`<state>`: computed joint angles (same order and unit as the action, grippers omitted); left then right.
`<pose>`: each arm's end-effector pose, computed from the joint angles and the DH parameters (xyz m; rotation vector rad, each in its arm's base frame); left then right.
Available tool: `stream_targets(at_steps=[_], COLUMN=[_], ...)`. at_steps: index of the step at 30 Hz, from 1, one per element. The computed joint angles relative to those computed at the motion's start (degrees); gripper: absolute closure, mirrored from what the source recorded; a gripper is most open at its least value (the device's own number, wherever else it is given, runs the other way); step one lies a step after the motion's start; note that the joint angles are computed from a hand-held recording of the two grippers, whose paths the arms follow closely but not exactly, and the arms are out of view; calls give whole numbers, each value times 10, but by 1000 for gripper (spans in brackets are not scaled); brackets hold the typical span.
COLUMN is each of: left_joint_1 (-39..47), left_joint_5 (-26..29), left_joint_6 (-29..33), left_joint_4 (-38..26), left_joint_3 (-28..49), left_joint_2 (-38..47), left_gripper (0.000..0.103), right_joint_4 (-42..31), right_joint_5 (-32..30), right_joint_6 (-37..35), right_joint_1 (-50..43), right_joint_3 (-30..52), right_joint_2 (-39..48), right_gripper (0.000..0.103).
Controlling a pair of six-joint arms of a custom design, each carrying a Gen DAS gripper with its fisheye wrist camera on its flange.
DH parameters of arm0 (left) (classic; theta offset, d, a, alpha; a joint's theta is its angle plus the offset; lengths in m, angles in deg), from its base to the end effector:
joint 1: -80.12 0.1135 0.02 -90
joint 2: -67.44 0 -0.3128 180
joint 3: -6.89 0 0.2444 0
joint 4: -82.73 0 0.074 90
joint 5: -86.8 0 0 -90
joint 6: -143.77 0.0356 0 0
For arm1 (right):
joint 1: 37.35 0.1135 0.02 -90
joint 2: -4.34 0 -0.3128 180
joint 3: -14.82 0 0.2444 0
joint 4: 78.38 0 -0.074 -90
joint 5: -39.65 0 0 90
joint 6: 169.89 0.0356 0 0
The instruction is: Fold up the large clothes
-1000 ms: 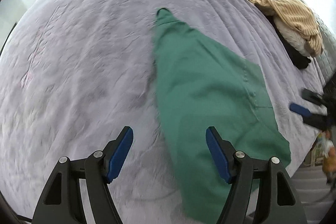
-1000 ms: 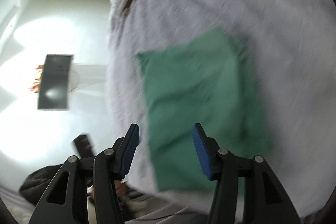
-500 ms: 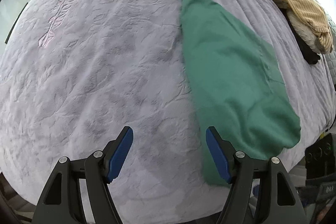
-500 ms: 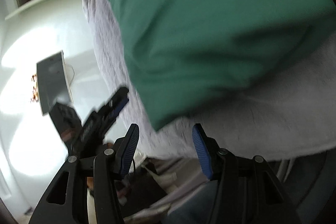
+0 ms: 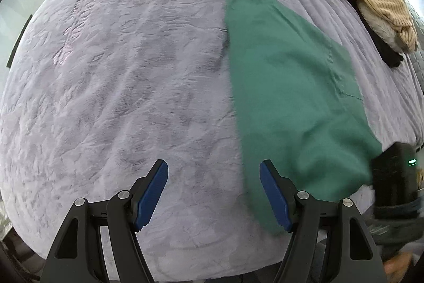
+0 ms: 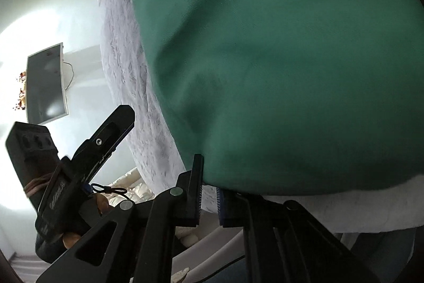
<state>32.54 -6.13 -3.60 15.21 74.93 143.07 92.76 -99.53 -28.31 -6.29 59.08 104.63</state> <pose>0.1449 -0.1558 0.2784 -0.2599 2.9204 -0.2582 0.2034 0.1540 0.1305 -0.2019 -2.5996 -1.2730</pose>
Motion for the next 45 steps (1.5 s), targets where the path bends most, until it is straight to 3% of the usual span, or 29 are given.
stream_targets(at_steps=[5, 8, 10, 11, 16, 19, 22, 23, 25, 26, 30, 32, 33, 34, 38, 45], left_joint_1=[-31, -50, -67, -76, -90, -90, -94, -97, -92, -87, -71, -69, -69, -64, -65, -68], left_joint_5=[11, 24, 22, 19, 16, 11, -2, -8, -9, -8, -16, -20, -22, -23, -22, -23], left_joint_6=[-3, -5, -12, -17, -41, -52, -64, -72, -79, -80, -70, -68, -66, -61, -65, -77], left_joint_4=[29, 47, 55, 53, 34, 6, -26, -35, -46, -51, -64, -69, -70, -70, -81, -88], left_joint_3=[17, 12, 9, 11, 24, 40, 56, 59, 63, 65, 86, 98, 104, 108, 129, 141], left_joint_2=[38, 63, 73, 77, 81, 78, 68, 64, 57, 55, 67, 75, 81, 86, 111, 121], left_gripper=[30, 30, 29, 19, 17, 18, 18, 17, 17, 18, 18, 18, 18, 18, 17, 17], right_joint_4=[-275, -389, -405, -400, -402, -407, -410, -409, -399, -393, -393, -433, -430, -428, -430, -459], right_joint_5=[-2, 61, 104, 117, 234, 228, 196, 185, 181, 188, 214, 218, 209, 197, 257, 273], right_joint_6=[-193, -286, -295, -291, -328, -341, -368, -375, -378, -379, -370, -385, -383, -386, -417, -420], right_joint_1=[-63, -117, -148, -161, -209, -239, -272, -281, -286, -282, -252, -247, -246, -248, -231, -238], right_joint_3=[95, 141, 157, 160, 176, 176, 164, 168, 178, 193, 256, 300, 309, 311, 344, 345], right_joint_2=[-59, -112, -119, -114, -38, -15, -56, -68, -74, -62, 5, 55, 77, 93, 133, 100], right_gripper=[86, 86, 86, 86, 87, 91, 89, 86, 52, 46, 45, 48, 70, 99, 99, 99])
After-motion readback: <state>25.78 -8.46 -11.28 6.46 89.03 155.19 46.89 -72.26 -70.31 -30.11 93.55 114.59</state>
